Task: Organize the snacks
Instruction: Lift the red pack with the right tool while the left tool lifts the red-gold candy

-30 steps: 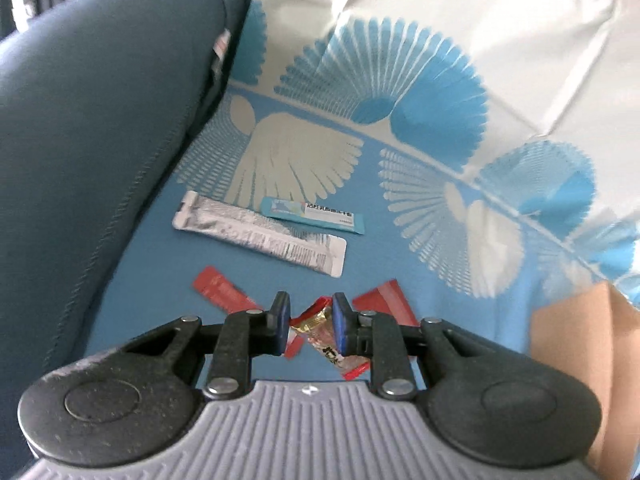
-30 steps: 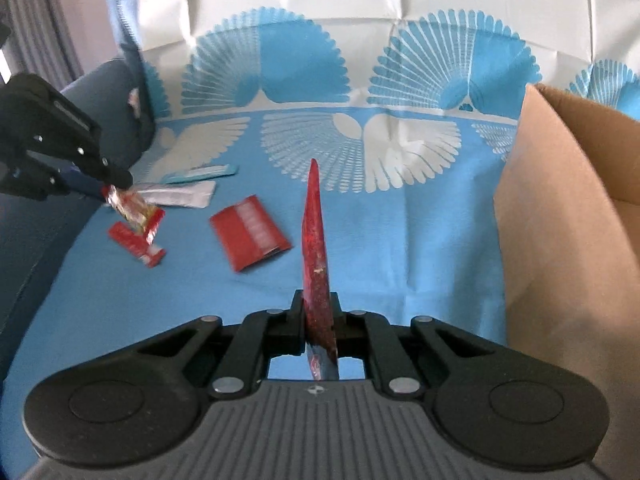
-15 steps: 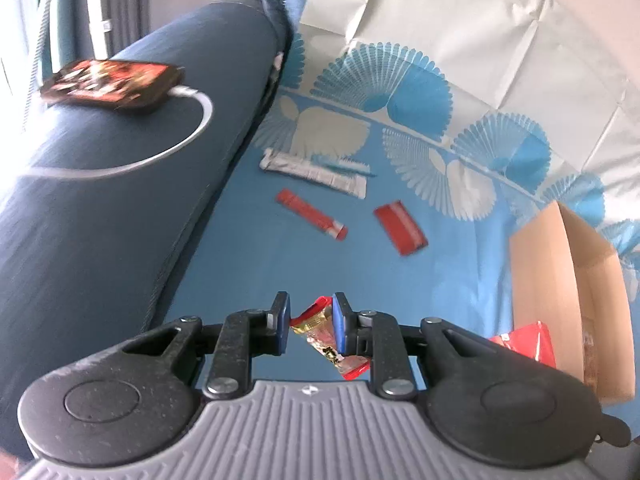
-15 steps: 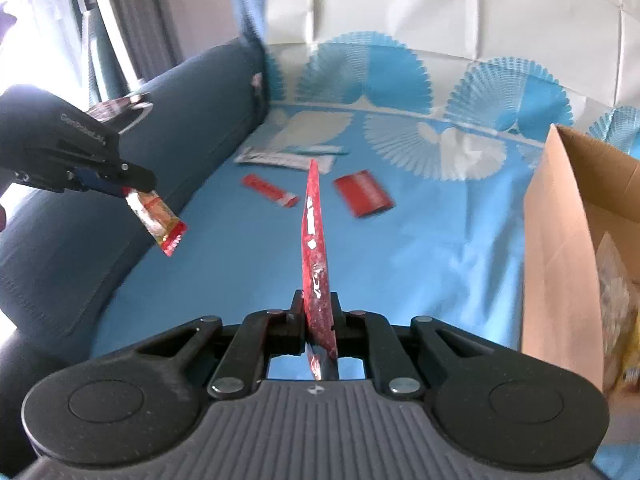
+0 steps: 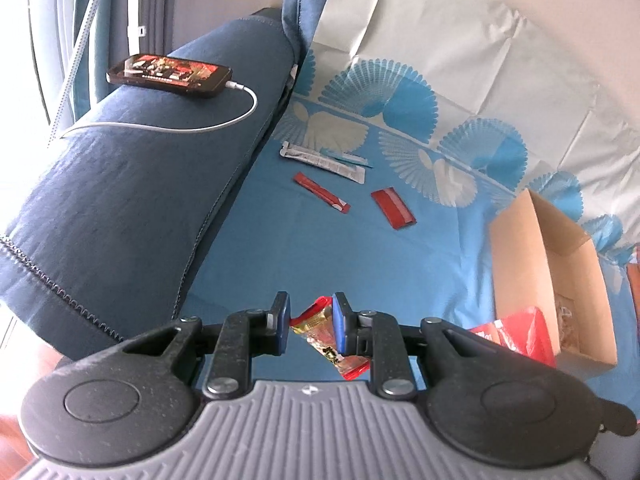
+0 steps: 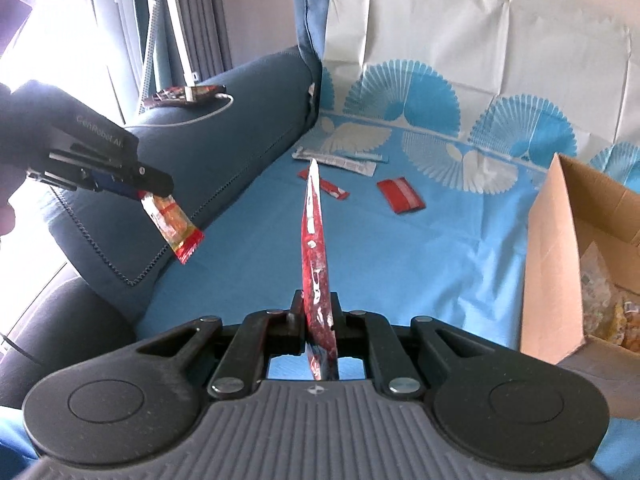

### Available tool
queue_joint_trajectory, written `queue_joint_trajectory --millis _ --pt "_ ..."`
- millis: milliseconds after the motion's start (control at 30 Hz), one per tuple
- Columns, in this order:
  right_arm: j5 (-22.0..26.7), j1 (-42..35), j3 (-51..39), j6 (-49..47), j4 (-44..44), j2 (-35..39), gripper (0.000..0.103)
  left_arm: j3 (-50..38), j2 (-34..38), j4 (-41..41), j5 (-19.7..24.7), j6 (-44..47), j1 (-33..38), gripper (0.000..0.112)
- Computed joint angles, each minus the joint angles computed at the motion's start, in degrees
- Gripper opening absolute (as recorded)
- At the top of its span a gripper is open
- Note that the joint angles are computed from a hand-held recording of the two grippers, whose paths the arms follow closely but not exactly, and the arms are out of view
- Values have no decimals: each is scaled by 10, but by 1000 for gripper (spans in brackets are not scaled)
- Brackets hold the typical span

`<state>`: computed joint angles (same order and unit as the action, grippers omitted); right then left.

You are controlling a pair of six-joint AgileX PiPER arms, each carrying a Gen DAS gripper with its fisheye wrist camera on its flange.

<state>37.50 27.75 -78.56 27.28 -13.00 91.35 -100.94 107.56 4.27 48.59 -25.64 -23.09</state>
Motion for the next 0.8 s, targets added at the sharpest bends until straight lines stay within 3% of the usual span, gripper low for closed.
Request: queue_joint_trajectory --millis 167,800 --pt "-4 9 29 33 -29 -33 10 30 -28 11 -13 -11 -12 25" --pt "-15 19 48 64 -62 -52 10 51 -51 28 -21 -28 -27 25"
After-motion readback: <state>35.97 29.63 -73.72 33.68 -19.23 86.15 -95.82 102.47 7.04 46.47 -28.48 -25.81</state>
